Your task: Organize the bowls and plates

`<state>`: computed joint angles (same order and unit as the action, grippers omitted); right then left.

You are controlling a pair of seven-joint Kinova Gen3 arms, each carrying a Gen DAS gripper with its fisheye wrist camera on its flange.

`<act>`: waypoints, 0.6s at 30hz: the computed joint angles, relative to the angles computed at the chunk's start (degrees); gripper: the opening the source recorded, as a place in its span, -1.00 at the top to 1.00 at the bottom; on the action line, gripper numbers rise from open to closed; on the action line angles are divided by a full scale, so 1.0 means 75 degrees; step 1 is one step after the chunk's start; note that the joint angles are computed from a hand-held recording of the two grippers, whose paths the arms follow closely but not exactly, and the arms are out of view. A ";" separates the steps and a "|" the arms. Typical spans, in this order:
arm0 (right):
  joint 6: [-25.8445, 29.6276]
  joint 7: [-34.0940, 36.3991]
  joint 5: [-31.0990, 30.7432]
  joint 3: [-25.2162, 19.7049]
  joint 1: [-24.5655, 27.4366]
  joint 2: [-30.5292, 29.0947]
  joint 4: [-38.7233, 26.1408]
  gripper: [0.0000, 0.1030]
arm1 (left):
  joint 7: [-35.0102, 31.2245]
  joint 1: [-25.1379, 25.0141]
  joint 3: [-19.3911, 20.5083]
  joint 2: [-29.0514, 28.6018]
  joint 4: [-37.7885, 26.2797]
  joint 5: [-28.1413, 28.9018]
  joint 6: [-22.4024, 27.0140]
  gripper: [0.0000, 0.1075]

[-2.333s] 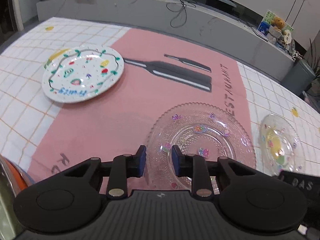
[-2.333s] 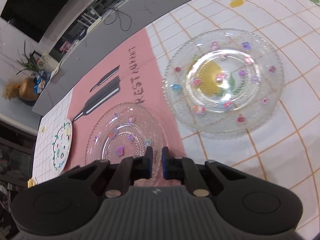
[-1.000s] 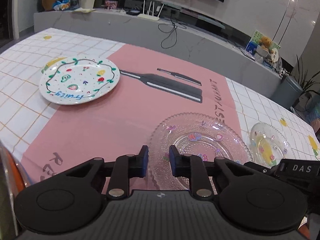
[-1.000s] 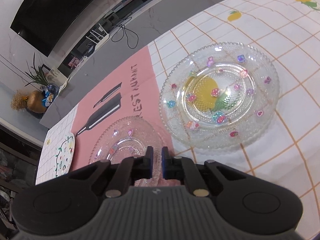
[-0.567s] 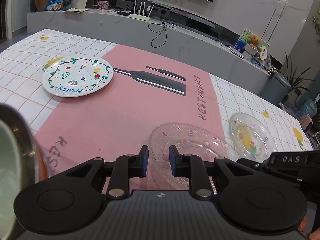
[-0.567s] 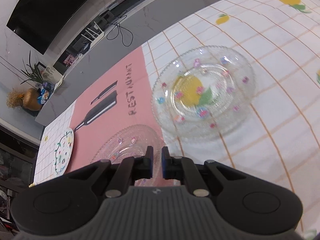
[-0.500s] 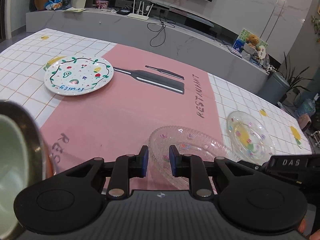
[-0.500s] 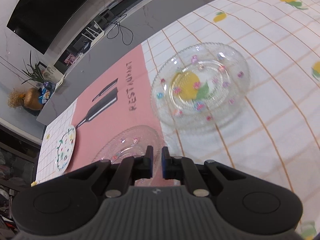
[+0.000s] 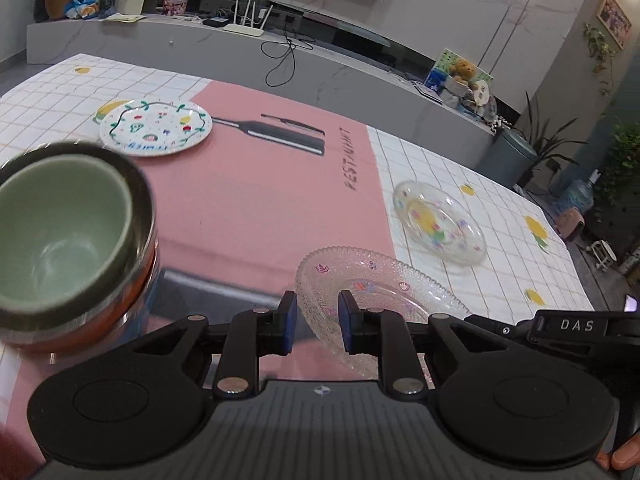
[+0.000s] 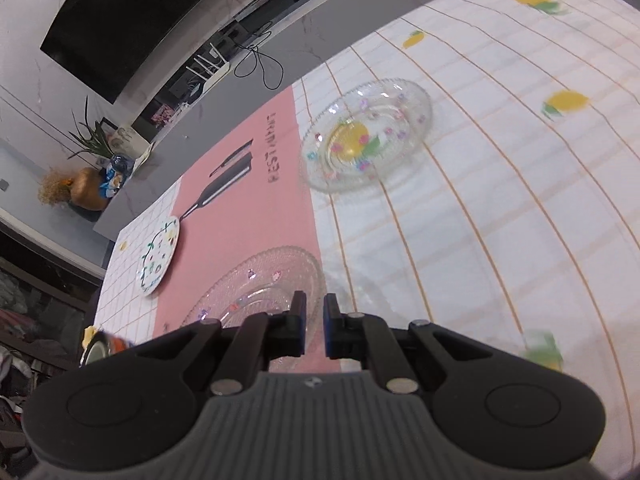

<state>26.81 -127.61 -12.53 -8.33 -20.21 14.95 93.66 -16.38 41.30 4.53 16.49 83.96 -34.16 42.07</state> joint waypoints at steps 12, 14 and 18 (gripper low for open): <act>0.0435 -0.0674 0.0693 0.0104 -0.0396 -0.0054 0.0189 0.87 | 0.0228 0.0020 0.0077 -0.0139 0.0684 0.0002 -0.0393 0.55; 0.0548 -0.0572 0.0573 0.0042 -0.0325 0.0002 0.0152 0.87 | 0.0141 -0.0065 0.0133 -0.0157 0.0700 0.0179 -0.0378 0.59; 0.0716 -0.0624 0.0658 0.0100 -0.0415 0.0072 0.0064 0.87 | -0.0013 -0.0134 0.0176 -0.0134 0.0731 0.0359 -0.0345 0.62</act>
